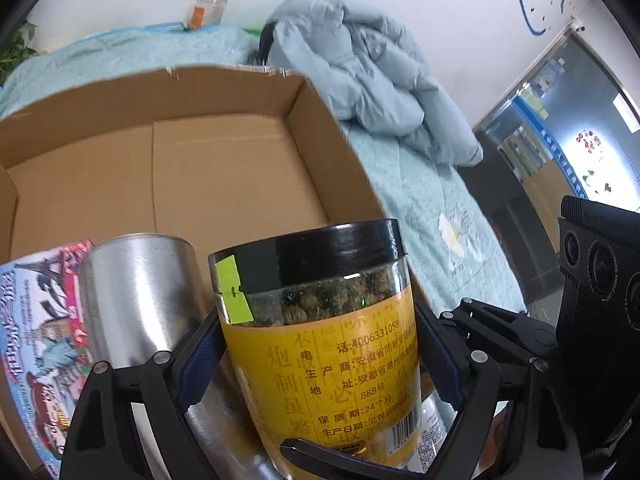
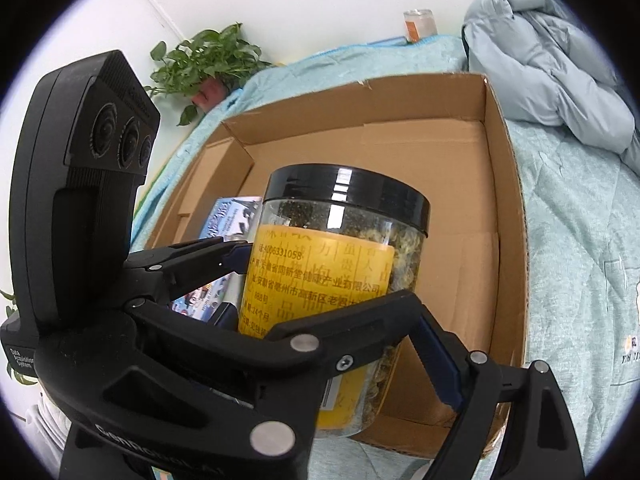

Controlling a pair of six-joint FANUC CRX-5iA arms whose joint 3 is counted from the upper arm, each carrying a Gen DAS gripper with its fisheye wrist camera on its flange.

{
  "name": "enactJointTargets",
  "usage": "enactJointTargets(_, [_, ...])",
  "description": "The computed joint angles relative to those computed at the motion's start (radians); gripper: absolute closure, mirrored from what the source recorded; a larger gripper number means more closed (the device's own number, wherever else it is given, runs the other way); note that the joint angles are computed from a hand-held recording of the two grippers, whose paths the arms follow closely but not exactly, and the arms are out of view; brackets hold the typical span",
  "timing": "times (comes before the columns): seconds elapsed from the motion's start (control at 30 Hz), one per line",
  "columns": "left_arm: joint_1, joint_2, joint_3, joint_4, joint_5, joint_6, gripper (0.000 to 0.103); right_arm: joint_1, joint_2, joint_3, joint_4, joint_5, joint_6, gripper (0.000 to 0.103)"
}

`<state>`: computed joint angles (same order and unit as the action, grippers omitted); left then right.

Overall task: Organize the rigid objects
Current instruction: 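Lift the yellow jar and carry it over the cardboard box, then lower the jar into the box beside the cylinder and open the right gripper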

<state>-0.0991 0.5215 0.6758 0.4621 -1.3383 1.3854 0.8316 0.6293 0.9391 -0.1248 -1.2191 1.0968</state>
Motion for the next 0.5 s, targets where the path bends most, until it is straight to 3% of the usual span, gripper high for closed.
enactJointTargets(0.23, [-0.022, 0.025, 0.061, -0.054, -0.068, 0.015, 0.016, -0.014, -0.004, -0.010, -0.048, -0.038, 0.006, 0.017])
enactJointTargets(0.5, [0.003, -0.028, 0.001, -0.037, -0.049, 0.027, 0.015, -0.029, 0.088, 0.168, -0.112, -0.195, 0.053, 0.019])
